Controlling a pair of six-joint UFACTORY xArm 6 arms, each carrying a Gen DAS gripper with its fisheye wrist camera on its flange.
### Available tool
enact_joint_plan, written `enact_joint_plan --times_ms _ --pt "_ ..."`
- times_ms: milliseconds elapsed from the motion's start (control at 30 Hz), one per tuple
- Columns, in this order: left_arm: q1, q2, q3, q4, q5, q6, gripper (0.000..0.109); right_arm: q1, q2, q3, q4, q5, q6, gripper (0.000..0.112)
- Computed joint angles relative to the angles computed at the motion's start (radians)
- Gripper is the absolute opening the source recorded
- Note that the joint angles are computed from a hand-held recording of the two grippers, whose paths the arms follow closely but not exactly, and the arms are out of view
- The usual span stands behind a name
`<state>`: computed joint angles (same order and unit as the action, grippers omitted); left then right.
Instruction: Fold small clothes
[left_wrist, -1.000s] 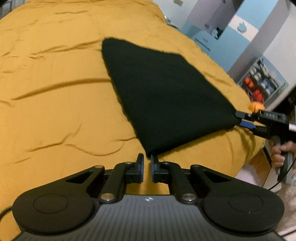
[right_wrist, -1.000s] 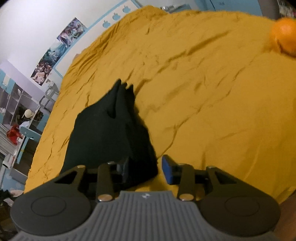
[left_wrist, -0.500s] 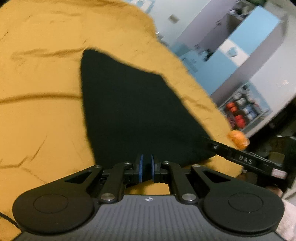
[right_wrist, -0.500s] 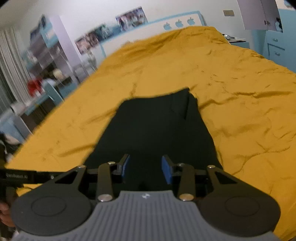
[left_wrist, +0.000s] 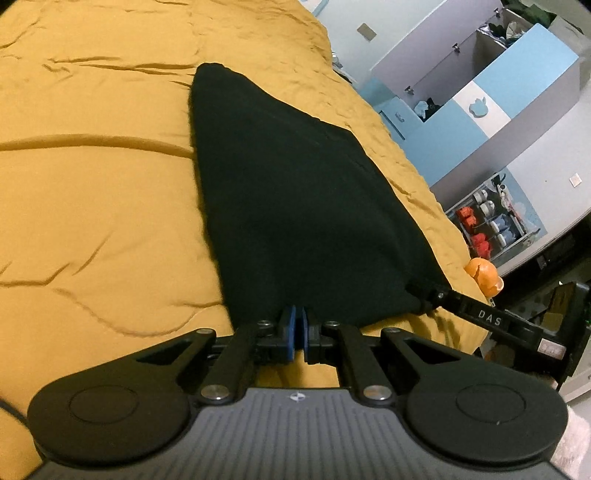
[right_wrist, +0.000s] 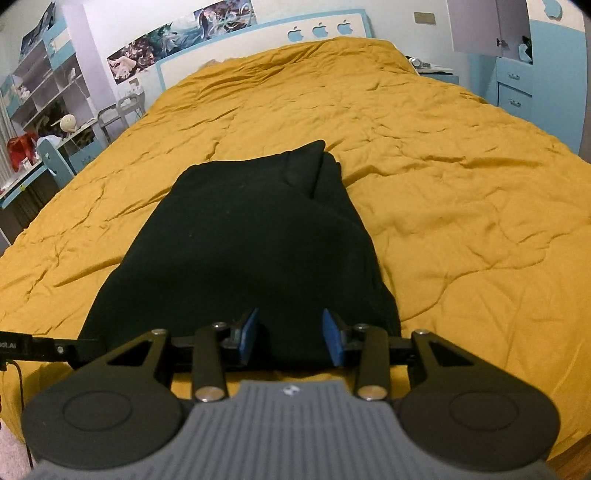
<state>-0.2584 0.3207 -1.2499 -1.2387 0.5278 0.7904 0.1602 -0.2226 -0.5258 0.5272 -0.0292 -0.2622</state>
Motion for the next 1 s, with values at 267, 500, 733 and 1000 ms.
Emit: enact_joint_plan --times_ms 267,500,733,1000 --pt "0.066 -0.034 -0.004 0.064 0.136 -0.085 0.009 -0.003 -0.040 0.002 0.093 0.040 -0.086 0.038" --pt "0.039 0.051 -0.184 0.077 0.032 -0.097 0.020 -0.001 0.109 -0.301 0.657 0.066 -0.796 0.069" --pt "0.090 0.096 -0.187 0.093 0.058 -0.252 0.038 -0.307 0.549 -0.829 0.626 0.659 -0.683 0.071" --pt "0.171 0.210 -0.250 -0.033 0.332 -0.278 0.056 -0.397 0.932 -1.243 0.578 0.967 -0.382 0.071"
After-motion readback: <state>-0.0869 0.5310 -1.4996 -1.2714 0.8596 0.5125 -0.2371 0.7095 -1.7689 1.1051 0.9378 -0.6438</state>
